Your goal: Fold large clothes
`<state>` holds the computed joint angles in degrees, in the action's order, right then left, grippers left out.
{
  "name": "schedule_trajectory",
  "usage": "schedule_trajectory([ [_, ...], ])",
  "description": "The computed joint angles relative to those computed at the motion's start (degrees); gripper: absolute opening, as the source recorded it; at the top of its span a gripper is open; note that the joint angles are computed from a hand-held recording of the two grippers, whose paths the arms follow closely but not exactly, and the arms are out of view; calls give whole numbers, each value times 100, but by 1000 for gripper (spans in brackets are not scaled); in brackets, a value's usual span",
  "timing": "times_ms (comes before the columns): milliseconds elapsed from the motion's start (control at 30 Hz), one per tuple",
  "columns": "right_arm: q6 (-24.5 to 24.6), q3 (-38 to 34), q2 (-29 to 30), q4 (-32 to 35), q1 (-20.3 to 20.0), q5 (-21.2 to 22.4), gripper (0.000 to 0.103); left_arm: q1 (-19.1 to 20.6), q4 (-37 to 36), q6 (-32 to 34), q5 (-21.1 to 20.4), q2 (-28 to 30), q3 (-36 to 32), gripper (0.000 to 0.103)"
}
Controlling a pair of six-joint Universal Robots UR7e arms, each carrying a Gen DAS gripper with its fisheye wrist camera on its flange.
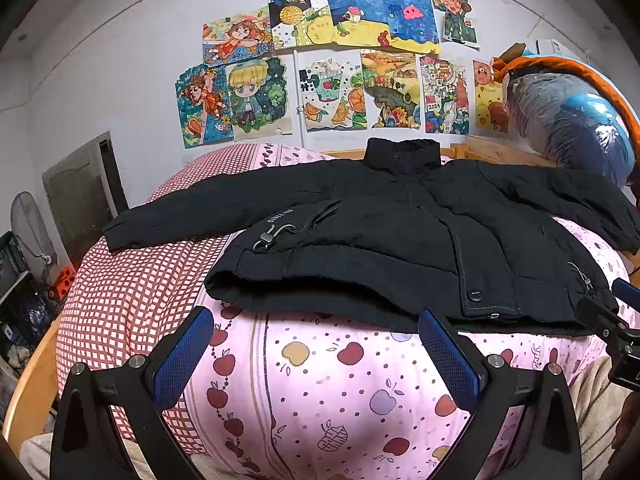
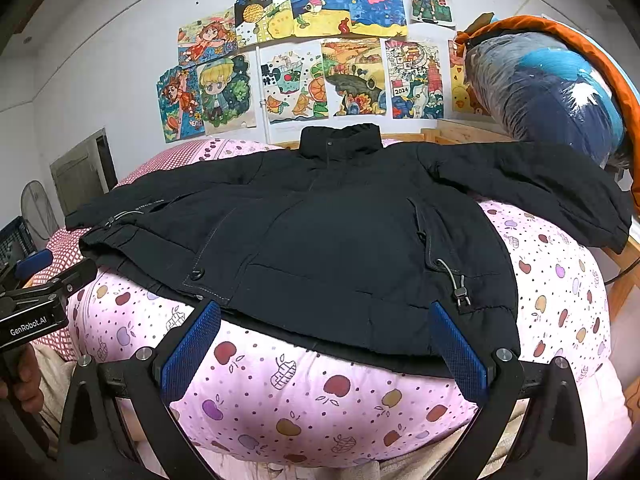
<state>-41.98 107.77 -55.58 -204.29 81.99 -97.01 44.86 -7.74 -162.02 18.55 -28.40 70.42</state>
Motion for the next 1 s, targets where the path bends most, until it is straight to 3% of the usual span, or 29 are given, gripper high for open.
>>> schedule_trajectory([
  [700,30,32,1,-51,26,-103,102,9,251,-63,155,5,-60,103],
  [1000,118,-90,-49,276,66,-322,102,24,1225,-617,316,229,-711,103],
])
